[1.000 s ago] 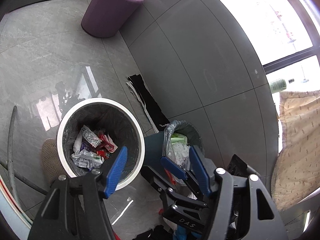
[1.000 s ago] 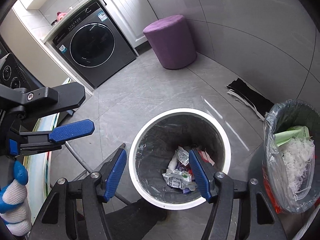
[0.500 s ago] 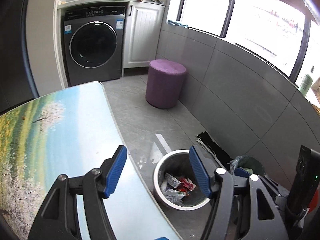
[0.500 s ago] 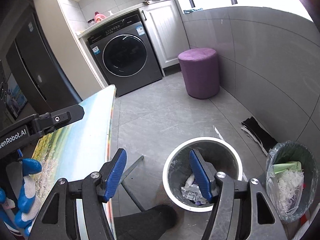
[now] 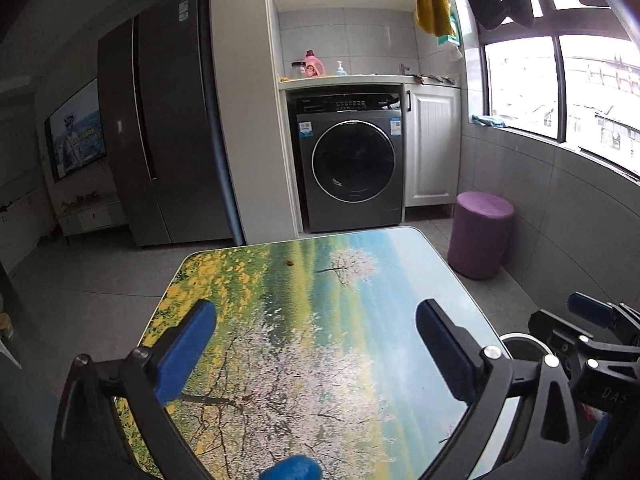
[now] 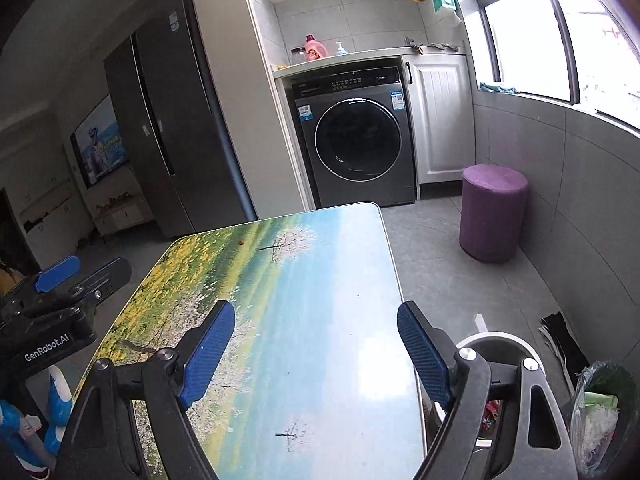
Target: Collect trash
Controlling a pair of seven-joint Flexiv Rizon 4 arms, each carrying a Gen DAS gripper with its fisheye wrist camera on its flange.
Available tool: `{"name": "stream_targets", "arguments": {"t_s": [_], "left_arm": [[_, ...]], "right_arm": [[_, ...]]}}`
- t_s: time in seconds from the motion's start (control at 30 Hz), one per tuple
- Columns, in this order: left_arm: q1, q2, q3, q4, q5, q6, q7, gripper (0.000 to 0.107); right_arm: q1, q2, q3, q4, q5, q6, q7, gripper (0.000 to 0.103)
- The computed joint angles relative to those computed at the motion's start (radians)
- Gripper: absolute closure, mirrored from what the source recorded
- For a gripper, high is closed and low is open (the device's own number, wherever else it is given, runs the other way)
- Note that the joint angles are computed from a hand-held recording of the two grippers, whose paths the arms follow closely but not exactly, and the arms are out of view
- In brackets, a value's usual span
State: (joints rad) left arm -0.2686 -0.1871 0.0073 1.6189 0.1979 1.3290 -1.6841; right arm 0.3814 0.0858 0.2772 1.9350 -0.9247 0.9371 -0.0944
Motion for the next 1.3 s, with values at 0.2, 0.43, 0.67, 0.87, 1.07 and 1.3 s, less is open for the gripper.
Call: {"name": "stream_targets", "arguments": {"t_s": [0.2,0.43,0.67,0.87,1.07,1.3], "left_arm": [[0.044,0.076,0.044,0.060,0.065,0.009,-0.090,0.004],[0.100,0.123,0.039,0.104,0.149,0.029,-0.173,0.004],[0.136,0.140,0.025,0.115,0.199,0.027,-0.224,0.004],[0.146,0.138,0.013,0.116,0.183,0.017,-0.213,0.004],[0.144,0.129,0.010,0.109,0.166,0.003,-0.200,0.004],[0.142,0.127,0.010,0.106,0.146,-0.032,-0.193,0.004]], "right_arm": [[0.054,-0.071,0.002,-0.076,-0.039,-0.037,0.005,0.015],[0.112,-0.105,-0.008,-0.122,-0.048,-0.085,-0.021,0.013],[0.134,-0.109,-0.013,-0.125,-0.047,-0.108,-0.024,0.010],[0.128,-0.101,-0.016,-0.112,-0.037,-0.105,-0.025,0.010],[0.121,-0.097,-0.016,-0.104,-0.031,-0.113,-0.025,0.010],[0.113,-0.093,-0.015,-0.095,-0.024,-0.122,-0.028,0.010]]}}
